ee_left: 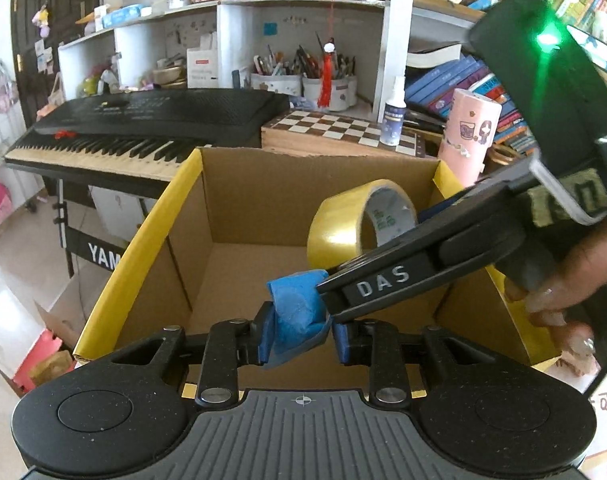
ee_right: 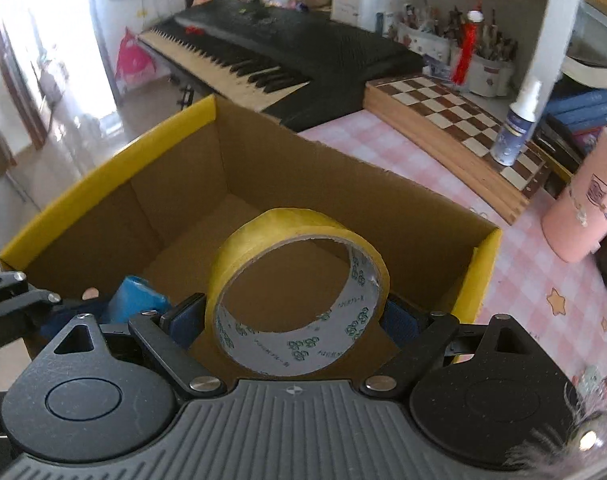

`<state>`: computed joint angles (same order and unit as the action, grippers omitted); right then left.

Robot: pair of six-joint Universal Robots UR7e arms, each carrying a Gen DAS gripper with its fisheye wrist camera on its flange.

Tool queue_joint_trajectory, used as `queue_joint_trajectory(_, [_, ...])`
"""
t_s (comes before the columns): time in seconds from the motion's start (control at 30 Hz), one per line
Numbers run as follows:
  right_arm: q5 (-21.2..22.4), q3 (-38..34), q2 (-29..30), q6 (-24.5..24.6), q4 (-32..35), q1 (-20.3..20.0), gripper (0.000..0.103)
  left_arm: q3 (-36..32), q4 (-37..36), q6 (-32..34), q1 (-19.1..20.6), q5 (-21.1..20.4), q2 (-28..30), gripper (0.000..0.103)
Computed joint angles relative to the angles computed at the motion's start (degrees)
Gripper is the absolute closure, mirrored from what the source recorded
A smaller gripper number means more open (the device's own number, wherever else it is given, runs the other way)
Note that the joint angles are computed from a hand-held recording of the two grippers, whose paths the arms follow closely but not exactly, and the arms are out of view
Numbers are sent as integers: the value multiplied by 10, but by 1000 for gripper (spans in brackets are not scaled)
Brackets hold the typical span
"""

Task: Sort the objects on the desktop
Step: 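Open the left tool dropping the cloth while the right tool releases the tape into the box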

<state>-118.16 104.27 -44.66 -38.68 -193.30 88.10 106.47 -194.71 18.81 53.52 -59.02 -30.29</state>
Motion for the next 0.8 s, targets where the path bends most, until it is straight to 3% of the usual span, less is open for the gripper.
queue_joint_trajectory(0.27, [-15, -14, 14, -1, -13, 1, 11, 18, -47, 28, -8, 1, -2, 53])
queue_joint_trajectory(0.4, [6, 3, 5, 11, -55, 0, 11, 27, -67, 38, -11, 4, -6, 44])
queue_joint_trajectory(0.5, [19, 20, -2, 13, -95, 5, 11, 37, -95, 49, -13, 5, -10, 37])
queue_joint_trajectory(0.8, [53, 100, -19, 15, -267, 24, 12, 75, -151, 48, -18, 5, -33, 32])
